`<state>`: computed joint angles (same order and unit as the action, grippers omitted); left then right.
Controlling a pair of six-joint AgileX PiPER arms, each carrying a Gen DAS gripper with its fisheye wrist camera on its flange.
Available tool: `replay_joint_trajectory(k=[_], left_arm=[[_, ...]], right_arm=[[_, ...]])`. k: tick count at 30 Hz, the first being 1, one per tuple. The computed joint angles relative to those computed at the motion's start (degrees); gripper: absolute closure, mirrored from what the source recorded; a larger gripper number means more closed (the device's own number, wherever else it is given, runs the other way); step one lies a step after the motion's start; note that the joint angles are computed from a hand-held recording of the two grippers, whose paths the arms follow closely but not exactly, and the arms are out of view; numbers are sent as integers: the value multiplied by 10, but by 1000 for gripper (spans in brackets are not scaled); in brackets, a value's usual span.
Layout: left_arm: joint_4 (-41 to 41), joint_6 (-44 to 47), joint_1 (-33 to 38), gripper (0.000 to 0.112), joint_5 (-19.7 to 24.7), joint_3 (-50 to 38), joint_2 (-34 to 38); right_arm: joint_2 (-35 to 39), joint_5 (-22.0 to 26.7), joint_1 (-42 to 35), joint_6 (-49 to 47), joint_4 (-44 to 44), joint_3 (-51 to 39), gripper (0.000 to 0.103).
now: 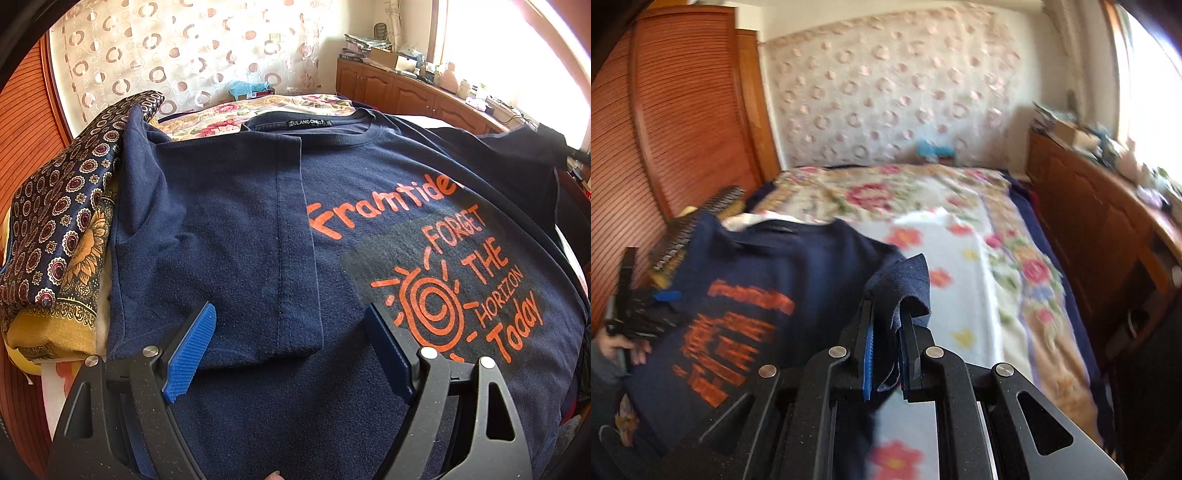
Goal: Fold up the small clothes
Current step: 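Grasp the opposite side edge of the shirt with the right gripper, then fold the gripped side over toward the printed center with the right gripper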
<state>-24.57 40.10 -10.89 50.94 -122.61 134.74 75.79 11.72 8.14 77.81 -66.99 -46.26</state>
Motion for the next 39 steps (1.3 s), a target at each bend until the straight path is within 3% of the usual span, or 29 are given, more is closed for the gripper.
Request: replay_joint_trajectory(k=[2,5,8,14,20,24,29,32,35,39], left_arm=[[0,0,0,29,0,-1,0],[0,0,0,29,1,-1,1],[0,0,0,29,0,-1,0],[0,0,0,29,0,-1,0],[0,0,0,29,0,0,0],[0,0,0,29,0,0,0],[0,0,0,29,0,0,0],[0,0,0,29,0,0,0],[0,-1,0,29,-1,0,0],[0,0,0,29,-1,0,0]], right_arm=[[8,20,38,2,-1,-22,92],[36,16,79,-65,61,-57,75],[56,44,116,-27,9,-67,67],[77,87,129,30,-54,-39,67],[129,56,120,6,-12,-42,67],[160,33,121,19,-35,-53,67],[203,51,126,-30,-4,-99,67],[222,50,124,6,-47,-103,67],[227,41,123,8,-57,-98,81],[211,48,127,34,-76,-75,83]])
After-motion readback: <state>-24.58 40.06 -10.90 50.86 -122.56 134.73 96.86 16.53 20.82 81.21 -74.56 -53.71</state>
